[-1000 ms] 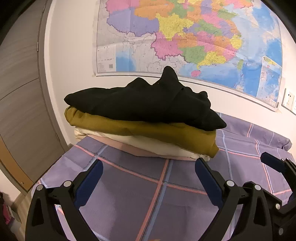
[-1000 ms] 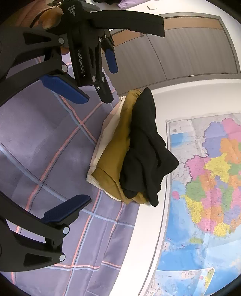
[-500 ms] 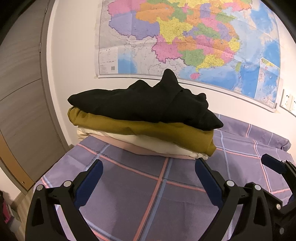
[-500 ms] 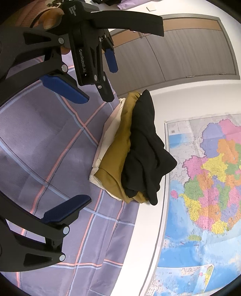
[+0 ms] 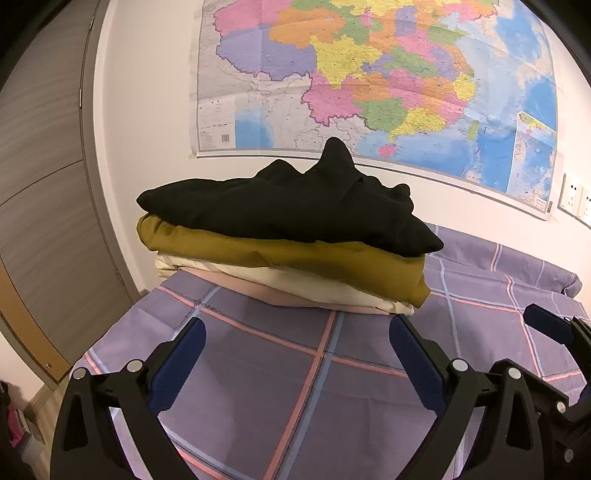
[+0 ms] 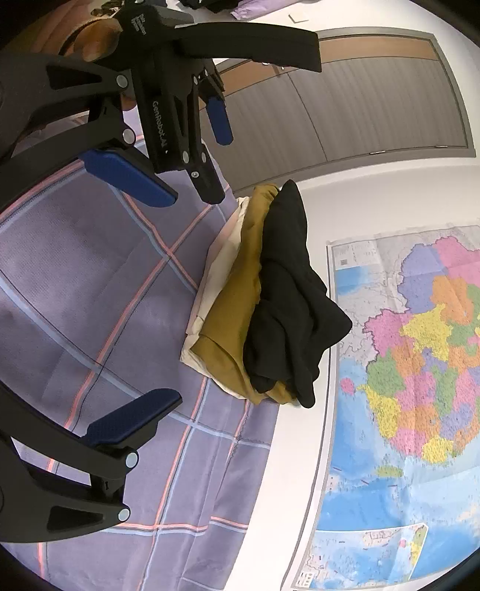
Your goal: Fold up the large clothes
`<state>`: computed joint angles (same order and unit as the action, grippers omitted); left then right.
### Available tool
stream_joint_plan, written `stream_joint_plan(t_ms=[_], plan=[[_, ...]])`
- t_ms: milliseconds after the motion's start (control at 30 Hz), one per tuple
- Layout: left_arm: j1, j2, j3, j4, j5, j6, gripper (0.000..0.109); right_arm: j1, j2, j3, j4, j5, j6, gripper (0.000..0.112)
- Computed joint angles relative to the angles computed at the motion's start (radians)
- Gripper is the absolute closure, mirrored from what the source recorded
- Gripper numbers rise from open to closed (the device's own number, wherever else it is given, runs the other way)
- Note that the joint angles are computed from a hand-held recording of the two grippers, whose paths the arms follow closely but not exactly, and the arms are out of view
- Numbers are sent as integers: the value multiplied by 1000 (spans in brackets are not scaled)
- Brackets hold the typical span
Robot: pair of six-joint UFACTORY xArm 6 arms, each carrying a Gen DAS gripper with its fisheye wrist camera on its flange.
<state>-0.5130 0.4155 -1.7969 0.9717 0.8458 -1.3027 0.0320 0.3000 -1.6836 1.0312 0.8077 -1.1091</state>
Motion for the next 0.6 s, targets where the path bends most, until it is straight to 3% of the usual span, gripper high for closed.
stream_joint_plan(t_ms=[600], plan=[[-23, 5, -11, 10, 34, -1, 12, 1, -36, 48, 19, -10, -13, 15]])
